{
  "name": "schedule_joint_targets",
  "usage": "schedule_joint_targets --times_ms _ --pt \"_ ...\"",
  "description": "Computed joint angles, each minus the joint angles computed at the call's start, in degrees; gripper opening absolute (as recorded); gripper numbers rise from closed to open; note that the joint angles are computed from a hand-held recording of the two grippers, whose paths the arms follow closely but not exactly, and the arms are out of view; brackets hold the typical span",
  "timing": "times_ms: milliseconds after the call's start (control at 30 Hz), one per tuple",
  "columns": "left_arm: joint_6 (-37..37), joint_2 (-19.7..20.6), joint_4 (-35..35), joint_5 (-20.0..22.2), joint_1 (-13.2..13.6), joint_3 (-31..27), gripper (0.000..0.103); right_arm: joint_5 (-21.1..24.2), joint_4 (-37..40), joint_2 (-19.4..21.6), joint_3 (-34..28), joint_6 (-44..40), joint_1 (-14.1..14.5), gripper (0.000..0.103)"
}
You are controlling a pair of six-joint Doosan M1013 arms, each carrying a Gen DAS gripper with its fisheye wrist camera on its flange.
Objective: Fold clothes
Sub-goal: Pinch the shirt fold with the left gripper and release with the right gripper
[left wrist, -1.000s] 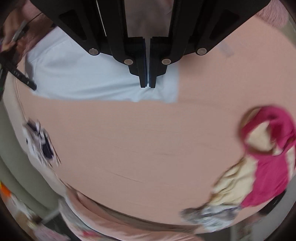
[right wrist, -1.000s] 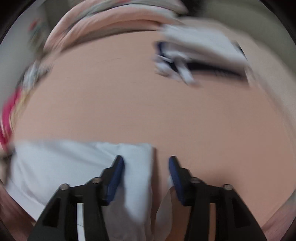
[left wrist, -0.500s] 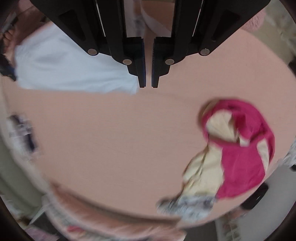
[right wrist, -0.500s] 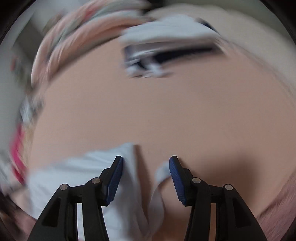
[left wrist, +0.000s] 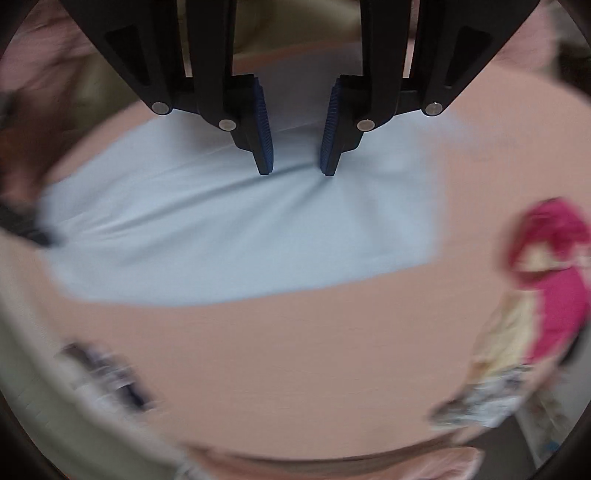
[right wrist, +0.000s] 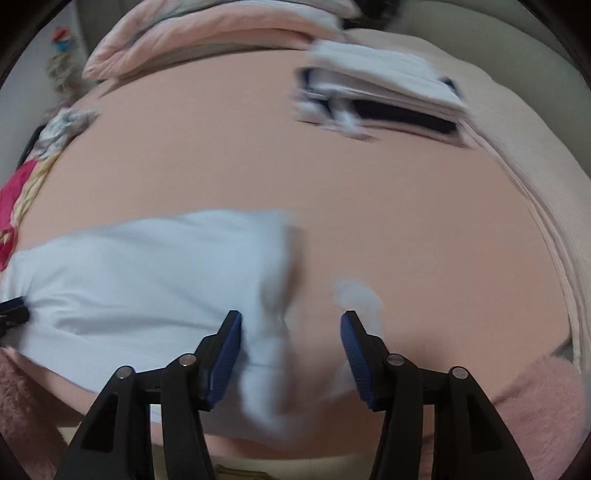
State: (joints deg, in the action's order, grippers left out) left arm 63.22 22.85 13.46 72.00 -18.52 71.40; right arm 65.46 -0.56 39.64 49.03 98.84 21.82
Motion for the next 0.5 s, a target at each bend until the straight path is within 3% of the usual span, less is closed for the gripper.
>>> schedule_joint_targets --times_ms 33,67,133,167,233,333,400,467,500 --pt "-1.47 -0.13 1.11 0.3 -0.15 -0.18 0.024 -0.73 -1.06 -0.64 0.5 2.27 0.31 0.057" --pt "-2.42 -0.73 -0.78 -2.4 -0.17 0.28 0.024 -2.27 -2.51 -1.47 1.29 2.44 1.13 0.057" --pt "0.39 -2.23 -11.48 -10.47 1.16 1.96 0.024 -8.14 -1.15 -3.14 3.26 -3.2 2.93 0.057" --pt "2.62 -2.21 -14.29 -11.75 1.3 1.87 0.024 -8.39 0.22 -3.18 3.2 -6.02 3.62 0.058" --pt "4.81 -1.37 -11.69 -8.88 0.1 1.16 0.024 -7.11 2.97 -2.72 2.35 -11.27 4.89 0.058" --pt "1.03 -1.87 -7.0 -4.72 -0.01 2.89 0.028 -1.43 -2.99 -0.9 1.44 -12.31 5.64 0.058" --pt "-3.18 -3.67 -5.38 -4.41 0.99 4.93 0.028 -0.55 0.67 -1.71 2.25 -9.74 3.8 0.058" --pt "-8.44 -4.52 -0.33 -1.76 1.08 5.39 0.028 0.23 5.24 -2.51 2.83 -7.07 1.75 0.046" --pt "-11.2 -4.93 1.55 -1.52 1.11 5.56 0.028 0.21 4.51 -2.65 2.27 -4.01 1.61 0.046"
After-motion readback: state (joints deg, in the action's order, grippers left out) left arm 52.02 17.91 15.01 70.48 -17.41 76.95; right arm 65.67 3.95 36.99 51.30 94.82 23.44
